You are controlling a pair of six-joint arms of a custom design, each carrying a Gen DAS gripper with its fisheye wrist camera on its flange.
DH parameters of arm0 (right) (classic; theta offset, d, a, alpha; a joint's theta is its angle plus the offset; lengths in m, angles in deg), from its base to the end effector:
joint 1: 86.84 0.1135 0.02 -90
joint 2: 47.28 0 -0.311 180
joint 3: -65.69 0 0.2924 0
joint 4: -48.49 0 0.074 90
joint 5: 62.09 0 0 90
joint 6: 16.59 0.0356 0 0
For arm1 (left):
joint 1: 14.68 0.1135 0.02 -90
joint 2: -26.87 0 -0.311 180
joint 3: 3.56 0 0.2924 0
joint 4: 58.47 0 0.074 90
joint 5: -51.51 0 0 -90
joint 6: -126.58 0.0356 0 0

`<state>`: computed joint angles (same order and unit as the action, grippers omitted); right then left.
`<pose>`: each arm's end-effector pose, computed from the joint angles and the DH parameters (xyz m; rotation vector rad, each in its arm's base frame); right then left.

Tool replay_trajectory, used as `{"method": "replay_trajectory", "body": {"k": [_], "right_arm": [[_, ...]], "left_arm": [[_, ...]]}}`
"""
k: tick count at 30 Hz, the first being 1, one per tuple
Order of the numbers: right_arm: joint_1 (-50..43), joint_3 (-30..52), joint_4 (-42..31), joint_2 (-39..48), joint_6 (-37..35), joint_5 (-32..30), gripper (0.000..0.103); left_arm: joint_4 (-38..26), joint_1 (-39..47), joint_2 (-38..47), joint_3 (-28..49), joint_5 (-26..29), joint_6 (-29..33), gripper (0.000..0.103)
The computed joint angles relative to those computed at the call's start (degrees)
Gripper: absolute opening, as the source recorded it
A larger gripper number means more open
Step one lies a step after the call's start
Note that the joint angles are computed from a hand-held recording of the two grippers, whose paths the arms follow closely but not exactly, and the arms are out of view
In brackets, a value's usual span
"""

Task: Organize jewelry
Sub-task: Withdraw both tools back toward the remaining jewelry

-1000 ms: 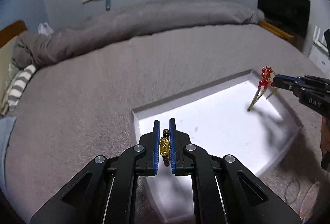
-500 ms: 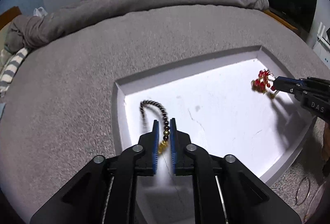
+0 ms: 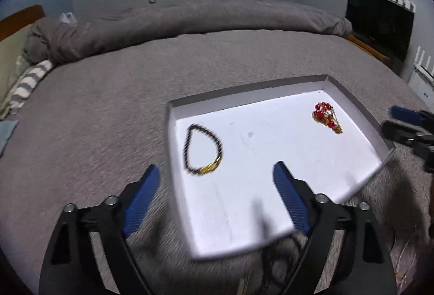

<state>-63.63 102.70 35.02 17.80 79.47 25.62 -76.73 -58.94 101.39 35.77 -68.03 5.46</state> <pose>0.2099 0.0915 0.1853 -0.3657 2.2856 0.3080 0.1830 -0.1539 0.1604 0.0652 2.3438 0.0157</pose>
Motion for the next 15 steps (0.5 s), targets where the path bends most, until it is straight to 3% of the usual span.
{"method": "replay_trajectory", "body": {"k": [6,11,15], "right_arm": [[1.5,-6.4,-8.8,-18.8,1.9,3.9,0.096],[4.8,-11.2,-20.6,-35.3,3.2,8.7,0.098],[6.1,-13.5,-32.0,-46.9,5.7,8.4,0.098]], "left_arm": [[-12.5,-10.4,-6.5,-1.7,-9.3,-14.4,0.095],[-25.7,-24.5,-10.2,-3.0,-15.0,-33.3,0.095],[-34.6,-37.3,-5.6,-1.0,-18.3,-49.1,0.095]]}}
